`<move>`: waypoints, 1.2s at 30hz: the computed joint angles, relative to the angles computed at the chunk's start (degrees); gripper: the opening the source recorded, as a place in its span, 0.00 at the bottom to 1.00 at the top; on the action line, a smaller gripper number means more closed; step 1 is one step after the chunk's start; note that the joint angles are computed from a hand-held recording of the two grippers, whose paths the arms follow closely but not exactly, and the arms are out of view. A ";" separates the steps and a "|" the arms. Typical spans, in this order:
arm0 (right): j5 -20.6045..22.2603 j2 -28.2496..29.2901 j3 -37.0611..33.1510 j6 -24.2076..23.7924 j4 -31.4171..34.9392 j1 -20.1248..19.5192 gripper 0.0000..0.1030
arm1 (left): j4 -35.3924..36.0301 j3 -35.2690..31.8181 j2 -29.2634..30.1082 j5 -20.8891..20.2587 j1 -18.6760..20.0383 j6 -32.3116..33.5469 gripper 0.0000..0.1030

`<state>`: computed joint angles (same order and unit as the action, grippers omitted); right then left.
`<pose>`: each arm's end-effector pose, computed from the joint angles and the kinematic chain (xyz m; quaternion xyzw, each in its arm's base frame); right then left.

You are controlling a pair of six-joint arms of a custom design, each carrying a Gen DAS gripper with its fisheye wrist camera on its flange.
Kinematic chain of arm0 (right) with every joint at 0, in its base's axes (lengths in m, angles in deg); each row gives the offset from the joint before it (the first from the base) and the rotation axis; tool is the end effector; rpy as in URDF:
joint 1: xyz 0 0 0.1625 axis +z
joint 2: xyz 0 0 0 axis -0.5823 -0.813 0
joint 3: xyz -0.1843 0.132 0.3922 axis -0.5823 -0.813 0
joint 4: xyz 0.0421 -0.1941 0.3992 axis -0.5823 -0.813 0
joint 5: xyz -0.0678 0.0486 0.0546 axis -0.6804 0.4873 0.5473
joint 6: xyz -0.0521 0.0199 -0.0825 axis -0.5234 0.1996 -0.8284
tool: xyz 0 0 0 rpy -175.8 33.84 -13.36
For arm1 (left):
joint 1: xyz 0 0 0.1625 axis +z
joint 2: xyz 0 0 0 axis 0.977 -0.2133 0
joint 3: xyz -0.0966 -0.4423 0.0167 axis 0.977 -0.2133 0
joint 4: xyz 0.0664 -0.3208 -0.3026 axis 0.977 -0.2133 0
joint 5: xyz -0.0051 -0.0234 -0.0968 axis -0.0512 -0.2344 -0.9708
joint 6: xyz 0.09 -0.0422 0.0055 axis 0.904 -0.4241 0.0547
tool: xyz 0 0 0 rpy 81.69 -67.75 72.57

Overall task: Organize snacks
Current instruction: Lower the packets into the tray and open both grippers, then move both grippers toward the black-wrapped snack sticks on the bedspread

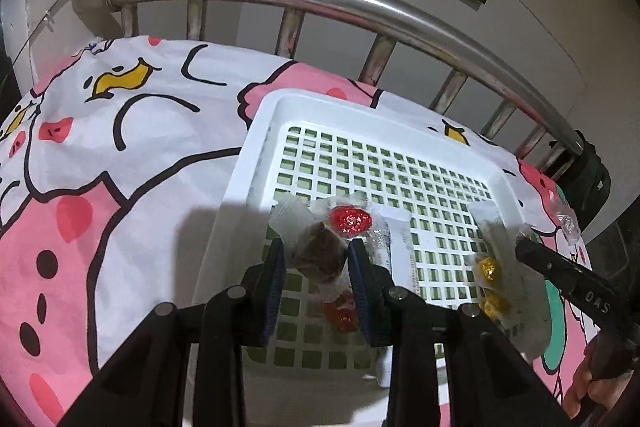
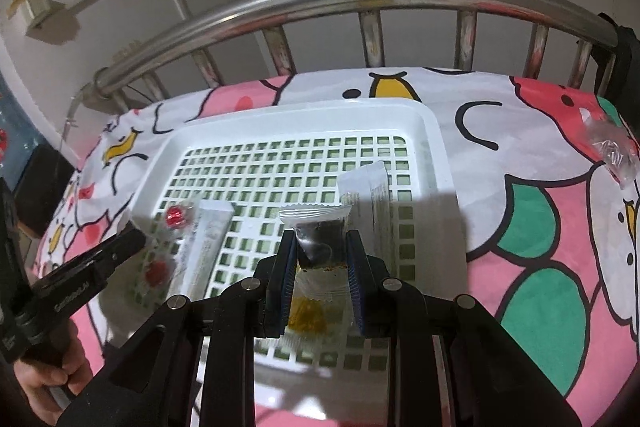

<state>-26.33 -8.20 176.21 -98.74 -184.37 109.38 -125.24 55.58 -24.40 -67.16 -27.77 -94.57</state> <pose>-0.0506 -0.5394 0.2376 0.0205 -0.8988 0.3313 0.2862 -0.2553 -0.6012 -0.0950 0.1725 0.9246 -0.2693 0.2068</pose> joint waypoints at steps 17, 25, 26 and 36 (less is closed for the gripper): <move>-2.66 2.67 -2.97 1.67 0.91 0.40 0.72 | 1.17 -1.72 1.57 0.24 0.55 -1.41 0.50; 7.56 -7.93 6.49 0.78 -4.30 0.48 0.81 | -7.07 4.94 -4.18 -3.20 -2.18 1.47 0.90; 8.55 -9.10 7.80 0.24 -5.53 0.73 0.85 | -8.84 6.30 -5.19 -2.99 -2.84 1.85 0.92; 18.87 -19.69 21.27 -4.58 -12.21 1.11 0.96 | -22.66 20.47 -13.61 -0.72 -9.05 7.42 1.00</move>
